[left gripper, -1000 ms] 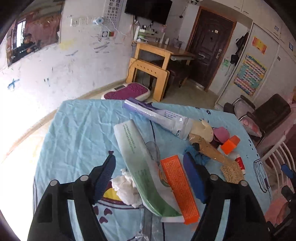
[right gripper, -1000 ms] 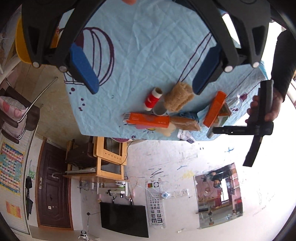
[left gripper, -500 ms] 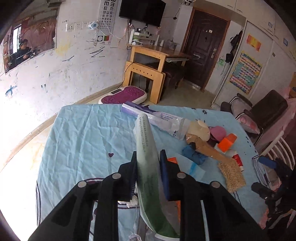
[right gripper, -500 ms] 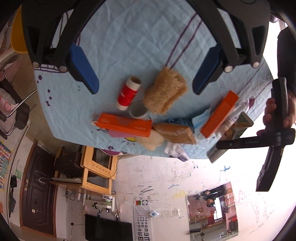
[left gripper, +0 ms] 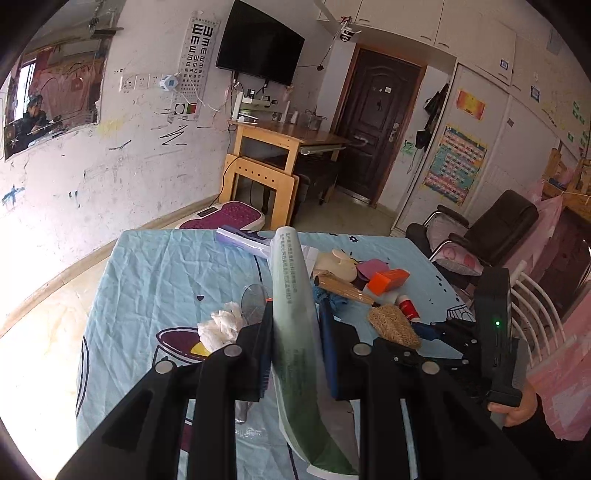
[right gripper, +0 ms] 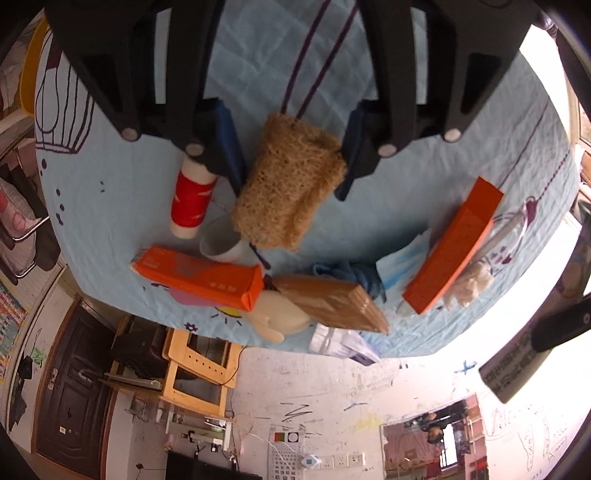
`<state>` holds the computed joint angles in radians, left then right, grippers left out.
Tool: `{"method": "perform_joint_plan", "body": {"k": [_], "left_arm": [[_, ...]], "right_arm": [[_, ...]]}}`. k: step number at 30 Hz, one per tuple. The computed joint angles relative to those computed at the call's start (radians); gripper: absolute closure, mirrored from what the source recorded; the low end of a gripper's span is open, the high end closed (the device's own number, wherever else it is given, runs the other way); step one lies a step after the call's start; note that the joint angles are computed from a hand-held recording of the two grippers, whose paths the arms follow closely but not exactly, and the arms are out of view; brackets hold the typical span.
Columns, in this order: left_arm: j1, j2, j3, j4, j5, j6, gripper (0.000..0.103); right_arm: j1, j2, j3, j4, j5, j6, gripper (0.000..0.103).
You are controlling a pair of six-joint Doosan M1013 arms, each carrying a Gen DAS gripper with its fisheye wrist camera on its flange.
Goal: Collect trash
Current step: 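Release the packet and loofah sponge into the orange wastebasket with both tools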
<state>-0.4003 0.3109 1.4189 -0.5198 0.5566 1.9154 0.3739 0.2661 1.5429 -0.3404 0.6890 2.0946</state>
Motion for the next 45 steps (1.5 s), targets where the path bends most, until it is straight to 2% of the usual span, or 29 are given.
{"method": "perform_joint_plan", "body": {"k": [3, 6, 7, 10, 15, 18, 21, 24, 27, 30, 32, 34, 37, 38, 39, 40, 41, 45], "left_arm": [[-0.01, -0.01, 0.011, -0.041, 0.006, 0.046, 0.083], [-0.039, -0.015, 0.011, -0.117, 0.042, 0.153, 0.083], [-0.053, -0.011, 0.004, -0.145, 0.064, 0.194, 0.083], [-0.108, 0.018, -0.041, -0.19, 0.136, 0.277, 0.083], [-0.221, 0.101, -0.168, -0.178, 0.244, 0.315, 0.083], [-0.285, 0.178, -0.287, -0.133, 0.336, 0.267, 0.083], [-0.345, 0.273, -0.426, -0.059, 0.426, 0.178, 0.083], [-0.401, 0.366, -0.559, 0.031, 0.51, 0.089, 0.083], [-0.438, 0.455, -0.684, 0.095, 0.59, 0.019, 0.083], [-0.466, 0.546, -0.821, 0.141, 0.685, -0.057, 0.083], [-0.478, 0.608, -0.918, 0.166, 0.76, -0.102, 0.083], [-0.491, 0.636, -0.959, 0.201, 0.787, -0.137, 0.083], [-0.501, 0.654, -0.974, 0.239, 0.796, -0.142, 0.081], [-0.504, 0.656, -0.97, 0.247, 0.795, -0.143, 0.074], [-0.504, 0.659, -0.971, 0.246, 0.807, -0.14, 0.056], [-0.506, 0.672, -0.992, 0.243, 0.826, -0.146, 0.042], [-0.503, 0.671, -0.988, 0.236, 0.825, -0.148, 0.022], [-0.501, 0.629, -0.915, 0.247, 0.753, -0.148, 0.02]], "right_arm": [[0.004, -0.043, 0.036, -0.03, -0.046, 0.037, 0.059], [-0.008, -0.132, 0.107, -0.084, -0.116, 0.119, 0.059], [-0.015, -0.165, 0.133, -0.142, -0.121, 0.186, 0.059], [-0.045, -0.25, 0.204, -0.32, -0.077, 0.387, 0.059], [-0.152, -0.362, 0.322, -0.418, 0.029, 0.56, 0.059], [-0.227, -0.402, 0.381, -0.395, 0.057, 0.568, 0.058], [-0.295, -0.409, 0.424, -0.358, 0.082, 0.541, 0.058], [-0.37, -0.412, 0.468, -0.256, 0.04, 0.476, 0.058], [-0.412, -0.403, 0.491, -0.176, 0.002, 0.408, 0.057], [-0.452, -0.391, 0.503, -0.087, -0.024, 0.304, 0.046], [-0.449, -0.385, 0.511, -0.107, -0.028, 0.35, 0.022], [-0.449, -0.392, 0.523, -0.13, -0.04, 0.392, 0.015], [-0.445, -0.392, 0.519, -0.148, -0.026, 0.396, 0.013], [-0.445, -0.395, 0.52, -0.155, -0.021, 0.395, 0.01], [-0.446, -0.398, 0.523, -0.158, -0.019, 0.394, 0.009], [-0.449, -0.403, 0.527, -0.155, -0.021, 0.391, 0.008], [-0.454, -0.405, 0.528, -0.147, -0.024, 0.383, 0.008], [-0.457, -0.41, 0.527, -0.153, -0.012, 0.376, 0.008]]}}
